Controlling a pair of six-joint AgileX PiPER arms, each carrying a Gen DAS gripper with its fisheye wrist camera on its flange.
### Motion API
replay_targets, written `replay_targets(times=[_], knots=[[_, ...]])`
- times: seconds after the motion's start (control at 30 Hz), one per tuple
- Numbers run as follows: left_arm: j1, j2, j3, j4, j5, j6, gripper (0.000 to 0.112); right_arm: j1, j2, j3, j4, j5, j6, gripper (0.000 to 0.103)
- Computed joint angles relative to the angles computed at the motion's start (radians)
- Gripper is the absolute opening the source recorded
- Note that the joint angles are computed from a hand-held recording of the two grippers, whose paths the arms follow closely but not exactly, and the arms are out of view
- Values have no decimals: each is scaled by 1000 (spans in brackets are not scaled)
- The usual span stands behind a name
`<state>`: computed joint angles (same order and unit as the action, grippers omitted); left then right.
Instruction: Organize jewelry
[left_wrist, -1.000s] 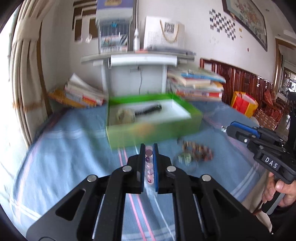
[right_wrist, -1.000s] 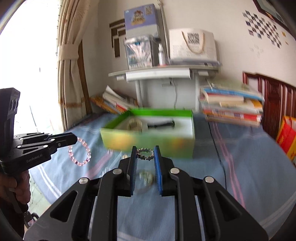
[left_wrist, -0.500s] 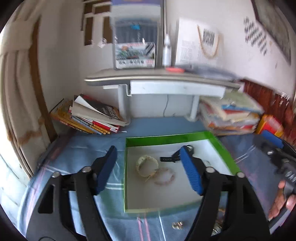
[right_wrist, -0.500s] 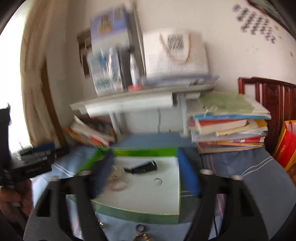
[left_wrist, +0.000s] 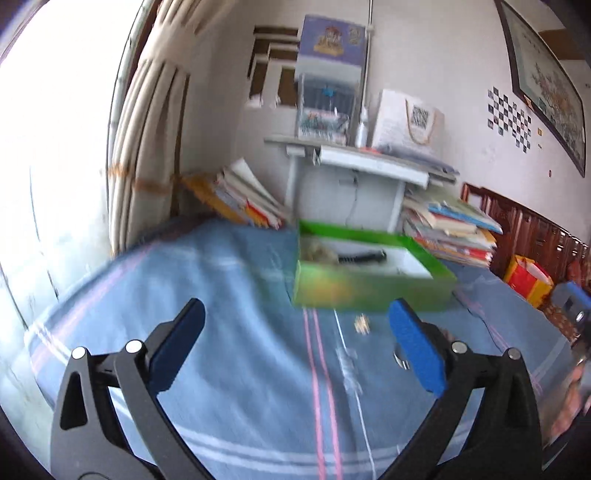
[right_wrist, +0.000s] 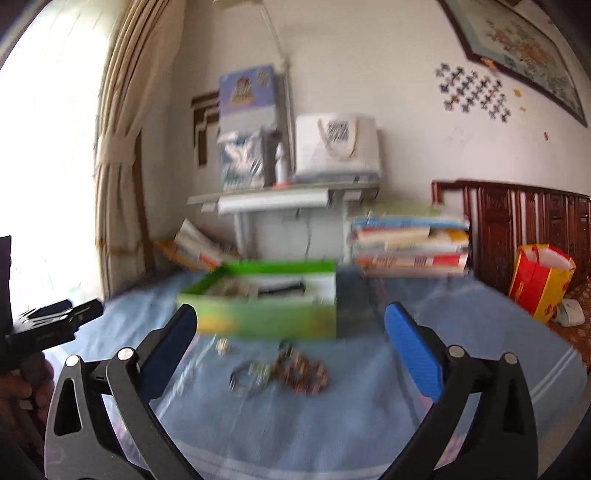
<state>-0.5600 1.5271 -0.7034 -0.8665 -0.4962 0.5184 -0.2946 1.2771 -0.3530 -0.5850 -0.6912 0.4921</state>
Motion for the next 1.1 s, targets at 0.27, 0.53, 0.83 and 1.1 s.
replay_targets(times=[0.27,0.53,0.83,1.1], knots=[[-96,46,37,-93,-37,79,99,40,36,87,49,-1,-63,99],[-109,39,26,-118,-29,125,99,27,30,89,20,-9,-40,99],[-112,50,6,-131,-15,158,99,17,33,84,10,-10,-32,99],[-116,52,0,-140,-12,172,99,15,57,78,10,-13,-37,99]])
